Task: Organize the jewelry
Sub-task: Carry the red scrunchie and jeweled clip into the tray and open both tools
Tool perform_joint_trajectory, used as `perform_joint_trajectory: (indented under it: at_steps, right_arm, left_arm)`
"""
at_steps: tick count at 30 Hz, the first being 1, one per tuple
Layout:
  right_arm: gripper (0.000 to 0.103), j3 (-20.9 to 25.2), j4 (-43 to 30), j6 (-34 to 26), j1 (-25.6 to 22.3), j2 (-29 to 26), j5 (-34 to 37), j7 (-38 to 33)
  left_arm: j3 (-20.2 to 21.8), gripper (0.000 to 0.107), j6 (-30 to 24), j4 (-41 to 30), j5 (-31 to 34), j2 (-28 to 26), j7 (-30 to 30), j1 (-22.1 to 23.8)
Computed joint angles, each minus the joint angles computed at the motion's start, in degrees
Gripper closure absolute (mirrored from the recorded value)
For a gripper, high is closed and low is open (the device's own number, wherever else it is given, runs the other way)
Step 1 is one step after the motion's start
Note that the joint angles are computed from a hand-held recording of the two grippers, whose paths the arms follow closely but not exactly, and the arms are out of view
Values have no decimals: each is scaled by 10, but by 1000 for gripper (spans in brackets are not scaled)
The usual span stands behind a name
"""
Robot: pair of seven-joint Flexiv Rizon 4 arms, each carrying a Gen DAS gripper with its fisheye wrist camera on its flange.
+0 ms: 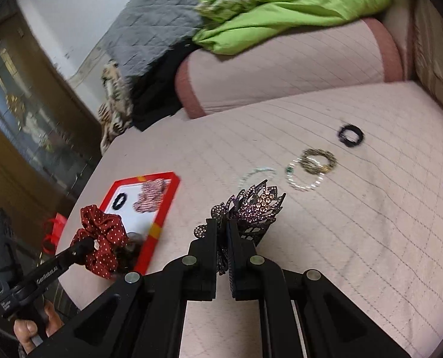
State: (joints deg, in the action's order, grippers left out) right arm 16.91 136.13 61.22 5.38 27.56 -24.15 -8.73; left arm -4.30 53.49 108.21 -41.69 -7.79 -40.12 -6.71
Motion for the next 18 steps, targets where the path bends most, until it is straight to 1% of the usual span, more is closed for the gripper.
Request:
perform_joint_trajectory:
  at_steps: [3, 9, 14, 18]
  right_arm:
    - [96, 1, -30, -8, 11, -28, -10, -15]
    - [96, -7, -91, -15, 36, -94, -31, -47]
    - [96, -23, -147, -8, 62, -160, -41, -84]
    - [96, -36, -197, -2, 86, -218, -43, -121]
  left_arm:
    - [7, 101, 2, -13, -1, -10, -12, 12]
    - [8, 101, 6, -61, 5, -51, -42, 41]
    - [6, 101, -6, -128, 54, -104, -78, 62]
    - [6, 101, -27, -194, 112, -158, -114, 70]
